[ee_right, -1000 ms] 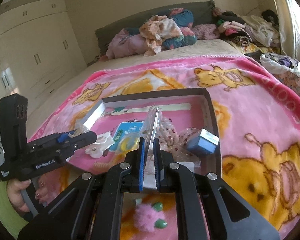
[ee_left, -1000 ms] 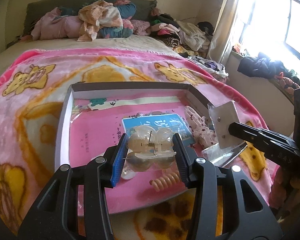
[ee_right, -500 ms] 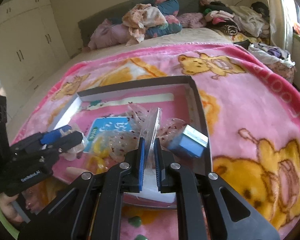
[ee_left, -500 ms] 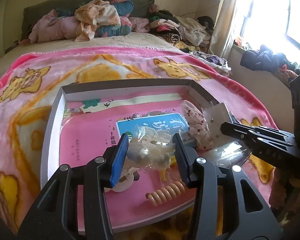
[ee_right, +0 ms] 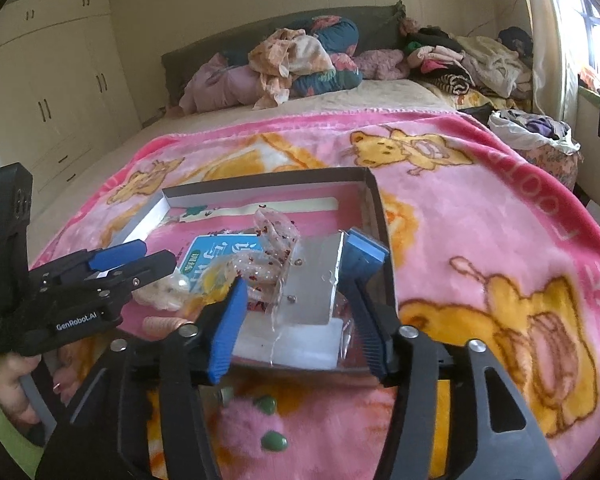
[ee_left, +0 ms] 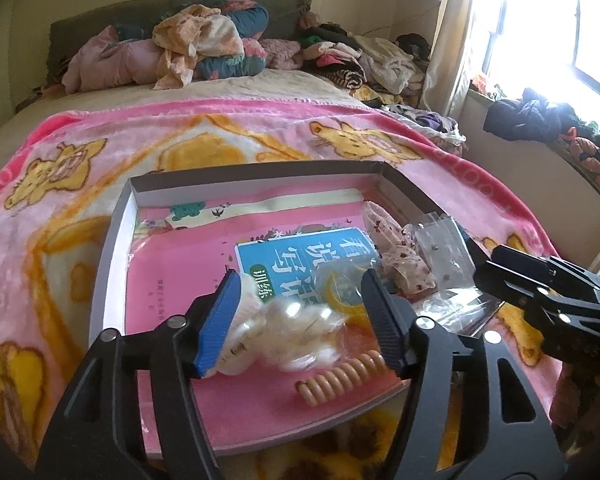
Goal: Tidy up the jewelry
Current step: 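Withdraw both open tools from the grey box toward the remaining items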
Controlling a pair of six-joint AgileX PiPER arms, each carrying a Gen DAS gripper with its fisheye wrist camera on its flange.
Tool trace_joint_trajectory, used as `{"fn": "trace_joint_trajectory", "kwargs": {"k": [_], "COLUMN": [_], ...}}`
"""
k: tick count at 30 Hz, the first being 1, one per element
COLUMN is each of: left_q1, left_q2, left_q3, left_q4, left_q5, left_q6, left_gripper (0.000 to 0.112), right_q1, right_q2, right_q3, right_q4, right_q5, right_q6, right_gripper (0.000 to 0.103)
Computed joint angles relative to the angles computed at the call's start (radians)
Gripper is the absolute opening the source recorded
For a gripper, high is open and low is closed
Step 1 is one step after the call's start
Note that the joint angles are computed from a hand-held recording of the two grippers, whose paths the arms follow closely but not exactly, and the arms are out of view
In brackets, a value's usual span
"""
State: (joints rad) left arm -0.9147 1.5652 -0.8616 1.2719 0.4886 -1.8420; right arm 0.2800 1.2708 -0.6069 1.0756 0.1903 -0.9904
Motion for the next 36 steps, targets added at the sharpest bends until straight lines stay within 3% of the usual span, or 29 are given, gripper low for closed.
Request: {"fn": "trace_joint_trajectory", "kwargs": {"k": [14, 16, 18, 25, 36], "left_q1": [-0.136, -0.162, -0.187, -0.271, -0.392], "left_q2": [-0.091, -0.097, -0.104, -0.126, -0.135], "left_q3": [0.059, 0.063, 0.067, 0.082, 0.090], "left_q4": [0.039, 0.038, 0.035, 0.021, 0.008], "left_q5": [0.153, 0.176, 0.203, 0.288, 0.388], "left_q6": [-0.109, -0.121, -0.126, -0.143, -0.164], "left_gripper": [0.091, 0.091, 0.091, 0.091, 0.091], "right_q1": [-0.043, -0.046, -0.063, -0.062, -0.069], "right_q2": [-0.210, -0.244, -0.275, -0.375, -0.456], "right_q3": [0.130, 0.149, 0.166, 0.200, 0.227], "right_q4": [-0.033, -0.045, 0.009, -0.147, -0.239], "right_q5": [0.013, 0.008, 0.024, 0.032, 0.062], "right_q6": [0.010, 0.028, -0.027, 0.120, 0.206], "right_gripper": [0.074, 0.084, 0.084, 0.089, 0.089]}}
